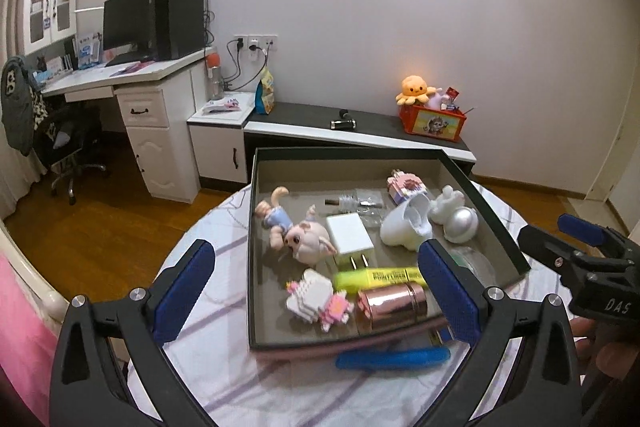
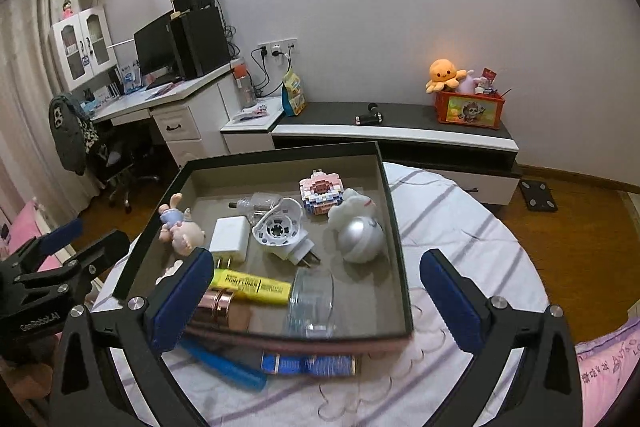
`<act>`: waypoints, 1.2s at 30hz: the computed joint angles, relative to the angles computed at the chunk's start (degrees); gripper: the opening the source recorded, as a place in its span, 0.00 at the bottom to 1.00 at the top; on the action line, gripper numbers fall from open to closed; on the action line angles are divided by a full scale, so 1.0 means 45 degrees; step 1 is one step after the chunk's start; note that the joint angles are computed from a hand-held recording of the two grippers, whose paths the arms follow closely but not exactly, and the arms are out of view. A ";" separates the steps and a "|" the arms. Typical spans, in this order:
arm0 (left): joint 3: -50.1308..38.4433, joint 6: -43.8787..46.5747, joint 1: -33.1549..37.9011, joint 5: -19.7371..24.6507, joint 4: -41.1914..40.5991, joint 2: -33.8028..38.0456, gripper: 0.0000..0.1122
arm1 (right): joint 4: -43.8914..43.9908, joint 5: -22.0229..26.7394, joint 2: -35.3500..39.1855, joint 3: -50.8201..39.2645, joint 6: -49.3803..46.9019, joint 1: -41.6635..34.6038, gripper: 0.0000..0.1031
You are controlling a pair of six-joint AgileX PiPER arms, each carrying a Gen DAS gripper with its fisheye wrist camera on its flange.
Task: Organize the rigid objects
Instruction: 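Move both tools back toward the blue highlighter and blue card box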
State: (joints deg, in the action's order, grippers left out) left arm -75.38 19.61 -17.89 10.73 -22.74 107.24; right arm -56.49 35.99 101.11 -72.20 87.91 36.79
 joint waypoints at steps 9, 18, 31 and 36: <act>0.1931 0.1141 -0.0029 -0.0502 -0.1433 -0.1224 0.91 | -0.0840 0.0531 -0.1097 0.1443 0.1552 0.0863 1.00; 0.3671 0.2007 -0.0194 -0.1108 -0.2333 -0.2089 0.91 | -0.1202 0.0993 -0.1835 0.2749 0.2974 0.1709 1.00; 0.4668 0.1200 -0.0535 -0.1284 -0.1788 -0.1594 0.91 | -0.0129 -0.0650 -0.0631 0.3562 0.3234 0.1321 1.00; 0.4057 -0.2452 -0.1089 -0.1010 0.1370 -0.0823 0.91 | -0.0106 -0.1249 -0.0276 0.3774 0.3198 0.1041 1.00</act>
State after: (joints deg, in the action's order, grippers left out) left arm -57.12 8.58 -22.79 6.18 -16.57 103.54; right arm -56.97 30.37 99.86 -55.21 102.30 41.47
